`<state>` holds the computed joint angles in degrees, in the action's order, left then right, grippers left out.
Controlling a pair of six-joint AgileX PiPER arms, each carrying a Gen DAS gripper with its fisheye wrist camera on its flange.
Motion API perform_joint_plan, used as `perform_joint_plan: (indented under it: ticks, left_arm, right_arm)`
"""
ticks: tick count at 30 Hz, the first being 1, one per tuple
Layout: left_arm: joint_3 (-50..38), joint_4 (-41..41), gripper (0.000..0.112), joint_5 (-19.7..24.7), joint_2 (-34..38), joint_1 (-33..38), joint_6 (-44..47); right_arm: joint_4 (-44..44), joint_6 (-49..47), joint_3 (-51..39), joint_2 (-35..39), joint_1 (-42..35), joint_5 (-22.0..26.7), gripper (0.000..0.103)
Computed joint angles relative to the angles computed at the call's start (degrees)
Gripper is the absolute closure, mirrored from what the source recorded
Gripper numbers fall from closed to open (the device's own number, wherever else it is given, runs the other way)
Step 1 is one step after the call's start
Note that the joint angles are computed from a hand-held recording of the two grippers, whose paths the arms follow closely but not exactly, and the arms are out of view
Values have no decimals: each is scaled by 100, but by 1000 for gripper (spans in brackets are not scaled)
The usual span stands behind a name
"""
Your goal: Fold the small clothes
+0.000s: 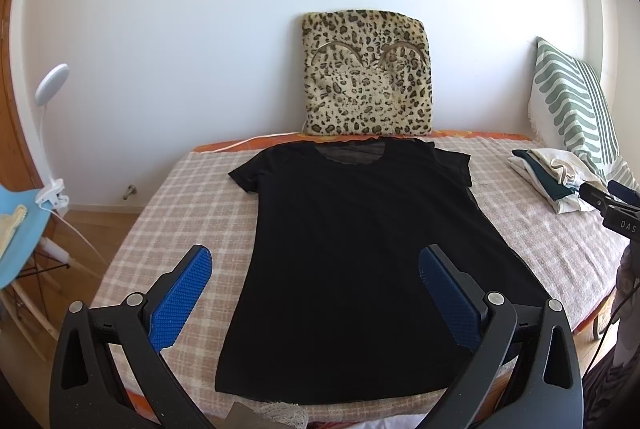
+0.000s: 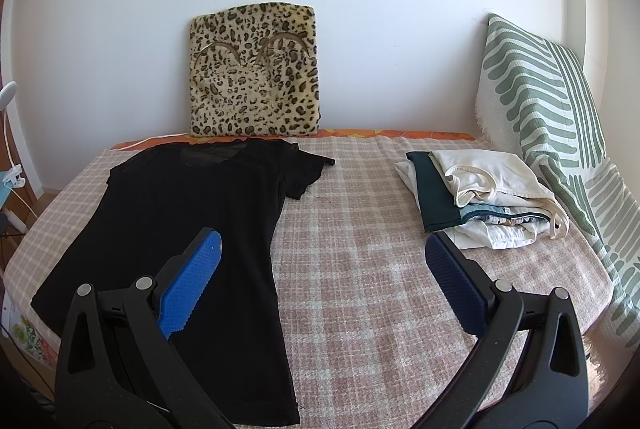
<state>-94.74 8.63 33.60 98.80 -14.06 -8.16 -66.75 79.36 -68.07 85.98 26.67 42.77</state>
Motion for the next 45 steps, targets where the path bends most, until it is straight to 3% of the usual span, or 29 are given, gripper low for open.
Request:
perform_joint_plan:
  ticks: [21, 27, 32, 35, 39, 45]
  left_arm:
    - [-28, -18, 10, 108, 69, 134, 23]
    - [-172, -1580, 10, 513, 199, 759, 1013]
    - [-37, -1723, 11, 611, 199, 998, 1123]
    - [109, -2451, 12, 647, 167, 1274, 1705]
    - [188, -2974, 22, 763, 249, 1595, 2177]
    - [-188, -3455, 42, 1504, 755, 2097, 2369]
  right_arm:
    - [8, 39, -79, 60, -16, -44, 0]
    - [352, -239, -568, 355, -10, -169, 0]
    - [324, -338, -874, 629, 51, -329, 0]
    - [543, -659, -1157, 867, 25, -474, 0]
    - [1305, -1338, -1574, 1128, -127, -753, 0]
    - [2324, -2319, -2458, 1618, -220, -806, 0]
